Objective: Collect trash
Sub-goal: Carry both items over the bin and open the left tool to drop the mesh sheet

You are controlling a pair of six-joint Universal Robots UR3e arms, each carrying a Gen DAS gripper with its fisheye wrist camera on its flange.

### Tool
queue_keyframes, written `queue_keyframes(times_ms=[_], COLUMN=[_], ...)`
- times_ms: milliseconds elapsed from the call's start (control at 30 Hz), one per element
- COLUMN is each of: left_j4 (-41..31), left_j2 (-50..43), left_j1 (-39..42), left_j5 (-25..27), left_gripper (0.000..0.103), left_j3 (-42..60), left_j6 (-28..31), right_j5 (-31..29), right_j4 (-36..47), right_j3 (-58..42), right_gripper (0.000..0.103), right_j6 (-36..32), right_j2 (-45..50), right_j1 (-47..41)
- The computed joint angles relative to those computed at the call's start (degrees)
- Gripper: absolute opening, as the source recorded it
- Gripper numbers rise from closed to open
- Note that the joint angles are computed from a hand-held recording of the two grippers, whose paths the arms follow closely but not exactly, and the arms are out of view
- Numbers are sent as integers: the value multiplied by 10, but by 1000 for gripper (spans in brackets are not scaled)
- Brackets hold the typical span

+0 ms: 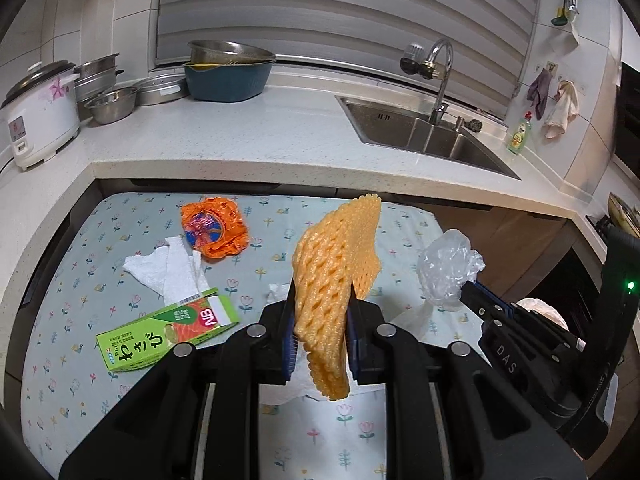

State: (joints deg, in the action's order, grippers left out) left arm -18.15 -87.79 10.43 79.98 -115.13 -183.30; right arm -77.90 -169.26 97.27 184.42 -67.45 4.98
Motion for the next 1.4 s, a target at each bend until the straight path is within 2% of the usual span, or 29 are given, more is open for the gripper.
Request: queue_keyframes(times_ms=[267,533,767,1033,1400], left_j4=[-23,-39,-54,-79,-143], left_j2=[1,-36,-83,-150,-276], left_j1=[-133,-255,-331,-396,-451], left_j5=[64,127,164,189,170], left_gripper=[19,19,19,19,20], left_j3=[50,112,172,255,413], left_j6=[-44,-80,-98,-109,-112], right_j5=[60,151,227,294,343], right_j4=[-22,32,104,194,282], right_j3=[165,270,322,350,363], right_gripper=[5,5,5,5,5], right_j6=[-33,-97,-158,-233,-323], right_j2=[-174,-327,-421,-484,-513], right_j1=[-112,-259,-383,-510,-642])
